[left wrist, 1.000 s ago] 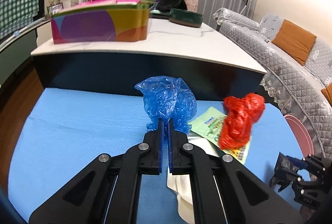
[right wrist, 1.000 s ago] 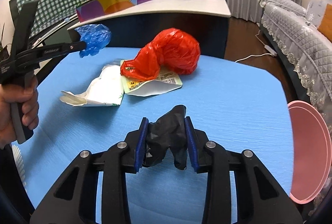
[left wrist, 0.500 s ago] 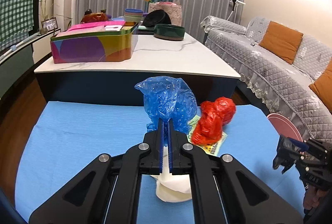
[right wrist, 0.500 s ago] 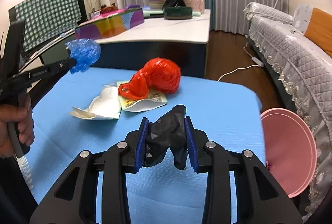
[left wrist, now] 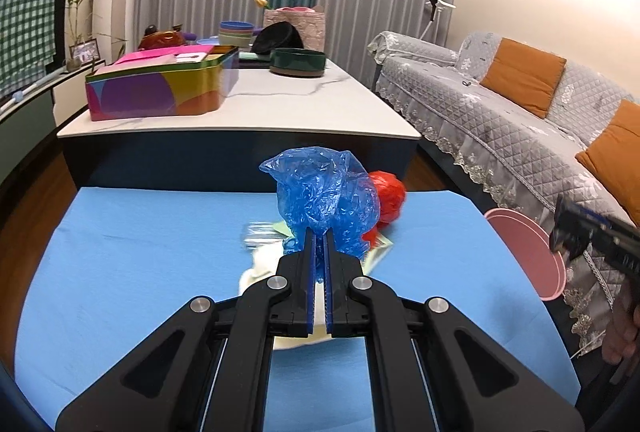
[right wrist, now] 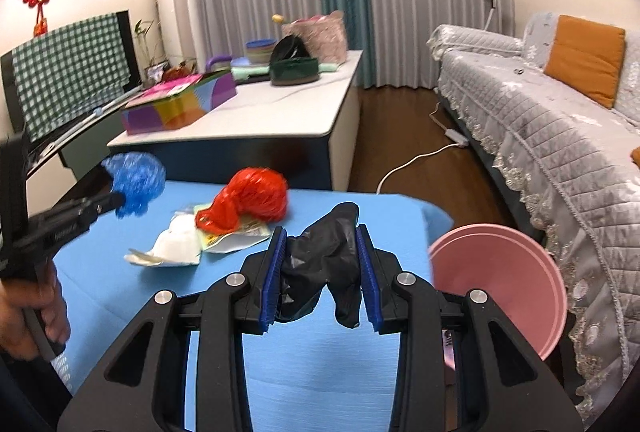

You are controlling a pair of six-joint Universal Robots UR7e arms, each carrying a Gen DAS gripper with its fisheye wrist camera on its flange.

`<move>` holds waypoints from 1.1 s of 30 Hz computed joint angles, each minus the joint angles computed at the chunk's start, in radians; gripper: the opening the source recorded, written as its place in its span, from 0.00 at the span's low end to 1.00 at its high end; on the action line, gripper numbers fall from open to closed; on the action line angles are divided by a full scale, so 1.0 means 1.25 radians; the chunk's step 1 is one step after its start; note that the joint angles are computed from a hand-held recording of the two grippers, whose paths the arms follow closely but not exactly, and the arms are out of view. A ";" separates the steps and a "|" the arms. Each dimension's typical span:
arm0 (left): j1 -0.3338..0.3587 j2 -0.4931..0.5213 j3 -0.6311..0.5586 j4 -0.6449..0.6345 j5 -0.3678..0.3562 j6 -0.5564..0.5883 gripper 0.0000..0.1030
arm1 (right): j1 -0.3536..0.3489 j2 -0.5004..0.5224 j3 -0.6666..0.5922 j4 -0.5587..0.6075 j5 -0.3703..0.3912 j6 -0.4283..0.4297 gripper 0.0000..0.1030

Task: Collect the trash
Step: 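Carry the black bag and blue bubble wrap to the pink bin and release both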

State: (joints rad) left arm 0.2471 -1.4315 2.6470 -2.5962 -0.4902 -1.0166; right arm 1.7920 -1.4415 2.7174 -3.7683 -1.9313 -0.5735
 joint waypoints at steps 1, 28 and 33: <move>-0.005 0.008 -0.001 -0.005 -0.001 -0.002 0.03 | -0.004 -0.014 0.000 0.005 0.001 -0.001 0.34; 0.013 0.362 -0.140 -0.417 -0.108 0.220 0.03 | -0.203 -0.314 -0.044 0.125 0.060 -0.026 0.34; 0.032 0.422 -0.196 -0.456 -0.131 0.277 0.03 | -0.258 -0.350 -0.062 0.149 0.089 -0.021 0.34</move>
